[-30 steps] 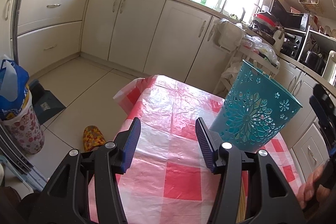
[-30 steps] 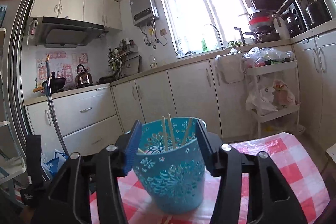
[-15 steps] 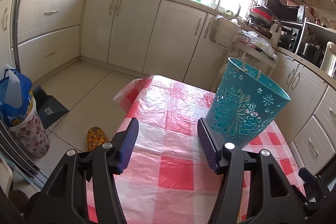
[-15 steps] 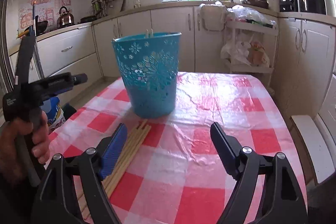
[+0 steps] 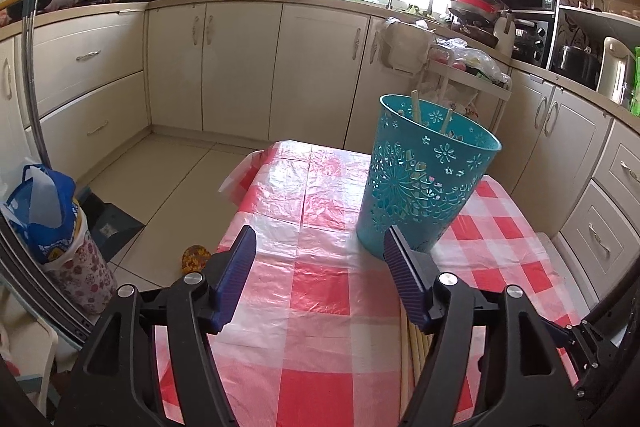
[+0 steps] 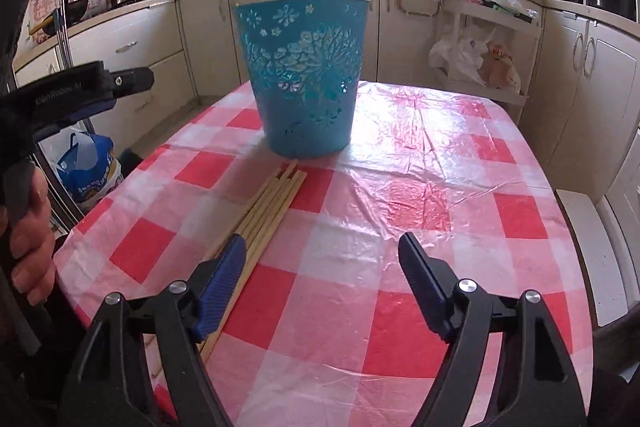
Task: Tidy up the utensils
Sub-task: 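Move the right gripper back toward the wooden sticks on the table, then lower the right gripper onto one wooden stick and close on it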
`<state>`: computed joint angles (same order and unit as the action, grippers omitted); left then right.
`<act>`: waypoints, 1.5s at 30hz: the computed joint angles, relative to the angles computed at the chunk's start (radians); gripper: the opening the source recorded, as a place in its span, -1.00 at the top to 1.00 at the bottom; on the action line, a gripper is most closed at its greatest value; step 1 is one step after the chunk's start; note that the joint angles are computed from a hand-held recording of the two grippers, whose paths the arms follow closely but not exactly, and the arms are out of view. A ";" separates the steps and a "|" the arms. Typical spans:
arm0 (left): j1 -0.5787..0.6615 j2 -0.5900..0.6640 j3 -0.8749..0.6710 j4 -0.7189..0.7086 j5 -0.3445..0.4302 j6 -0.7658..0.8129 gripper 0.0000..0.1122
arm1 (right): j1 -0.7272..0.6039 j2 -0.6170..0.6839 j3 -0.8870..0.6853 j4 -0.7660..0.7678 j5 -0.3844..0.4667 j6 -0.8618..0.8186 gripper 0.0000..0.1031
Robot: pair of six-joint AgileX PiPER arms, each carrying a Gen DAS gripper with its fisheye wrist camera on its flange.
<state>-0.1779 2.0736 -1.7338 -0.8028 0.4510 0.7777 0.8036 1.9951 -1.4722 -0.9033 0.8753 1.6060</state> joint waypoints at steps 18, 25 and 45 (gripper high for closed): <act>-0.073 0.068 -0.046 0.347 0.143 -0.206 -0.19 | -0.029 0.001 0.025 0.167 0.029 -0.136 -0.42; -0.155 0.141 -0.129 0.511 0.172 -0.279 -0.19 | -0.067 0.021 -0.014 0.193 -0.032 -0.232 0.13; -0.123 0.312 -0.475 0.425 0.453 -0.266 0.63 | -0.163 0.100 -0.193 0.373 -0.084 -0.584 0.46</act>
<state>-0.3012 2.3851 -2.2087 -0.3778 0.9037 0.5116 0.6402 2.0952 -1.6656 -0.5302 0.7912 1.0225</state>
